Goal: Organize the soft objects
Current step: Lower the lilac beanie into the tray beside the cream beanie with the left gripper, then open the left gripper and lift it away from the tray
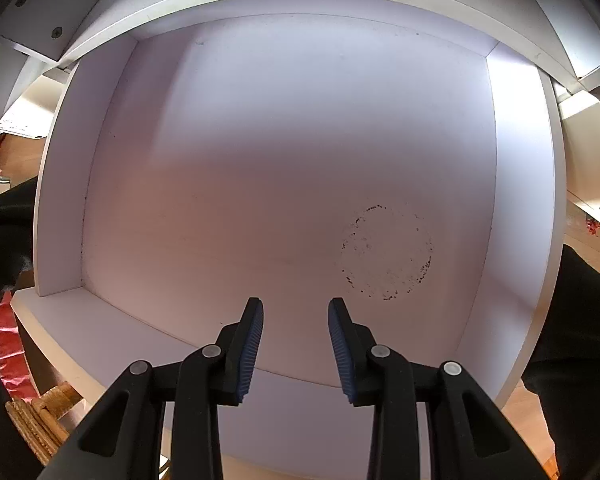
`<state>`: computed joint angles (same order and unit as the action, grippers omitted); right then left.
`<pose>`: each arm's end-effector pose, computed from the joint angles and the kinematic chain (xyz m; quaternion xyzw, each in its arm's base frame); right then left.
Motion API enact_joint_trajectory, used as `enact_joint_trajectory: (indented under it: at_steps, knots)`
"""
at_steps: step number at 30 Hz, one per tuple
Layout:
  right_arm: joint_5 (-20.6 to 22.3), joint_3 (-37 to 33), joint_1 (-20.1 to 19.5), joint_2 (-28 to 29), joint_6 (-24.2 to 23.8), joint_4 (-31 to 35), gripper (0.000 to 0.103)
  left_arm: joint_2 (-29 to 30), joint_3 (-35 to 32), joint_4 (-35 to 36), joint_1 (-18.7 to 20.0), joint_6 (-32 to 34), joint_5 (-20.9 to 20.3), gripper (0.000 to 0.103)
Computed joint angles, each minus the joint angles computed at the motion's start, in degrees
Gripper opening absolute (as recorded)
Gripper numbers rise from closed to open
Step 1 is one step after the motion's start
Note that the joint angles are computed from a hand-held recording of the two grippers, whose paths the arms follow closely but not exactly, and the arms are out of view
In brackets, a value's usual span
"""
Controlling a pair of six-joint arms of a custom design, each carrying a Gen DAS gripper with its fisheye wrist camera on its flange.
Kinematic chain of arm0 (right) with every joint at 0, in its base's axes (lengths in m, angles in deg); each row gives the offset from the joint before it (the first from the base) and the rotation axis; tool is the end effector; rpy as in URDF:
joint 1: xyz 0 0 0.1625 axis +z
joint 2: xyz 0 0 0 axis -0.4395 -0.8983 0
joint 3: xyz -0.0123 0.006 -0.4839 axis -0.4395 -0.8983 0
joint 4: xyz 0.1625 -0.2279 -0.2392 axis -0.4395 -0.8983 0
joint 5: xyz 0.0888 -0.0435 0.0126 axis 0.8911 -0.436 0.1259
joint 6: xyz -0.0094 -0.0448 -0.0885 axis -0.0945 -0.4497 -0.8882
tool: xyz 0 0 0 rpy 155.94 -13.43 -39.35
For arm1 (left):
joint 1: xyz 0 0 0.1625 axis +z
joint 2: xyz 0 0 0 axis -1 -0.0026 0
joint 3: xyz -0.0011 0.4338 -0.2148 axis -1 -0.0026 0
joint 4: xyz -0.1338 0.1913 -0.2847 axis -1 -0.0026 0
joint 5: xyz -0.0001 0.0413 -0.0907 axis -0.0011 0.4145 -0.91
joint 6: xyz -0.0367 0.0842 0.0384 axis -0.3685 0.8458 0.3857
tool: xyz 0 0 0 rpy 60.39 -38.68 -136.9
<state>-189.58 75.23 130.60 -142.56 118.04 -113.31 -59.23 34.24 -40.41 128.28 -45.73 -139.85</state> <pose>0.1975 -0.4642 0.1442 -0.2121 -0.9256 0.0993 0.2974 -0.5240 -0.6265 0.1537 0.4782 0.8632 -0.0614 0.1500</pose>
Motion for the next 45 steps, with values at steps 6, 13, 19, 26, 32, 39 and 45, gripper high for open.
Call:
enact_joint_trajectory:
  at_steps: [6, 13, 19, 26, 32, 39, 45]
  knots:
    - [0.5, 0.38, -0.31, -0.58, -0.56, -0.16, 0.034, 3.06, -2.95, 4.35, 0.18, -0.31, 1.55, 0.052]
    - [0.91, 0.49, -0.73, -1.28, -1.66, -0.28, 0.034, 3.82, -1.45, 6.47, 0.57, -1.03, 2.21, 0.052]
    - [0.87, 0.72, -0.73, -1.46, -2.29, -0.56, 0.034, 4.19, -0.56, 7.04, 0.99, -2.42, 0.12, 0.052]
    - [1.12, 0.81, -0.81, -1.6, -2.3, -0.61, 0.034, 3.59, 0.02, 7.03, 1.53, -2.53, -2.14, 0.053]
    - [1.25, 1.02, -1.0, -1.7, -2.41, -0.79, 0.034, 1.86, 1.31, 6.23, 1.69, -1.09, -2.14, 0.06]
    - [1.01, 0.88, -0.89, -1.72, -2.38, -0.47, 0.034, 3.02, -0.08, 6.89, 1.47, 1.12, 1.24, 0.036]
    - [0.96, 0.54, -0.68, -1.35, -2.48, -0.36, 0.034, 4.24, -0.63, 3.6, 2.16, -1.03, 1.81, 0.038]
